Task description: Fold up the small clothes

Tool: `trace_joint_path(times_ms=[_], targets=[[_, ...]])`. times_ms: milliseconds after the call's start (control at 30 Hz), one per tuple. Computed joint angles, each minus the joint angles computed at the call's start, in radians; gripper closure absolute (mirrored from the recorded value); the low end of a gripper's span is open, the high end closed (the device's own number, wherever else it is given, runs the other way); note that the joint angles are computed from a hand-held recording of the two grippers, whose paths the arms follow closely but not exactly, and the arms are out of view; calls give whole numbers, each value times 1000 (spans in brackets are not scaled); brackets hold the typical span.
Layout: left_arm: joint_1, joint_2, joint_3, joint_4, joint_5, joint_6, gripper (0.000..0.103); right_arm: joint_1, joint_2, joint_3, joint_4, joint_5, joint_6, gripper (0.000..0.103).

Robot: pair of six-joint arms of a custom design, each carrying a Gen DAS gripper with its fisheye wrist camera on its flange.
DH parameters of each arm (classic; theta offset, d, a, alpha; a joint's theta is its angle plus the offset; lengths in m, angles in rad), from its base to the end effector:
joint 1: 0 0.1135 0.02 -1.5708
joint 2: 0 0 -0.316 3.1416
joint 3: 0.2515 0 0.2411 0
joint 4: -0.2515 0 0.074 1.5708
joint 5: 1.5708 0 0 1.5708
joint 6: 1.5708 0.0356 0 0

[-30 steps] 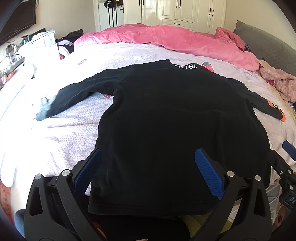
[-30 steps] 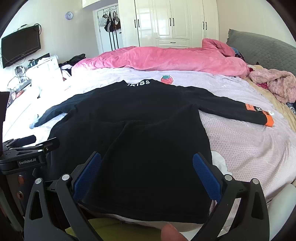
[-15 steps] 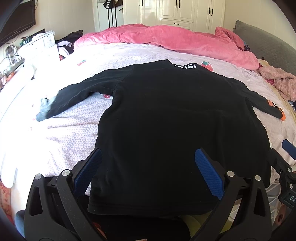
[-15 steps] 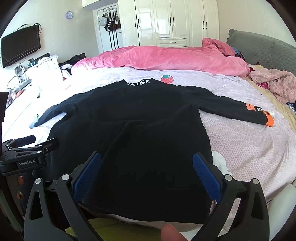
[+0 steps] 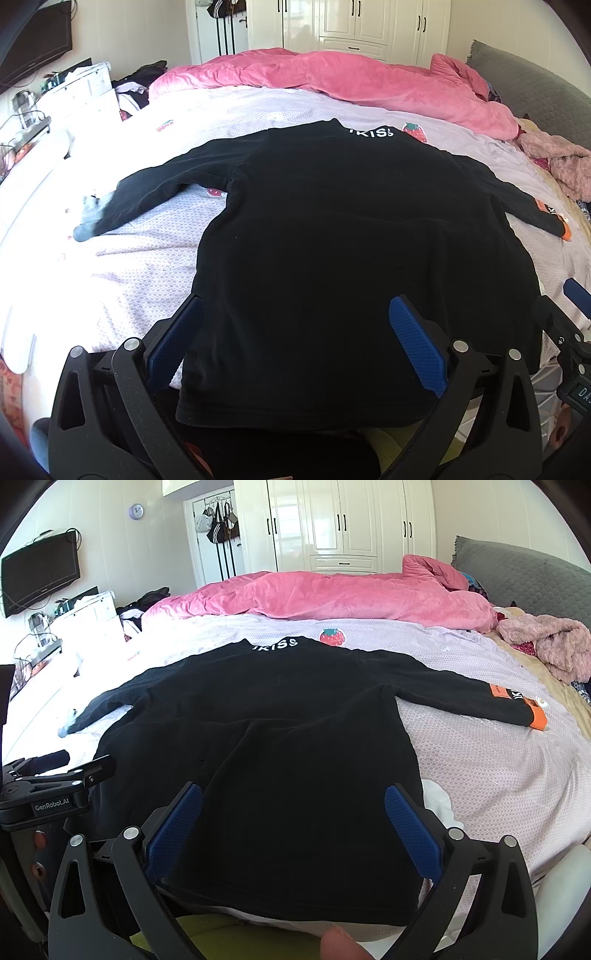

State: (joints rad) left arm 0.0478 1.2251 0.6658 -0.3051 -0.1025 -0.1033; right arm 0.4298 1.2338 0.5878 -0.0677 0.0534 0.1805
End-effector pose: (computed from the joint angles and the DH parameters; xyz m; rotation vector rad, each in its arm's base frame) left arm 0.2133 0.0138 0.2545 -0.2293 2.4207 0.0998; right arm 0.2016 0.0903 0.2473 -0.2577 2.2821 0.2567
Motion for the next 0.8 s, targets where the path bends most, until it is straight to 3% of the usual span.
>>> trace_joint_path(times_ms=[800], targets=[[-32,58,43,7,-22,-2,9,-84,40,13,40,-48,-20,4]])
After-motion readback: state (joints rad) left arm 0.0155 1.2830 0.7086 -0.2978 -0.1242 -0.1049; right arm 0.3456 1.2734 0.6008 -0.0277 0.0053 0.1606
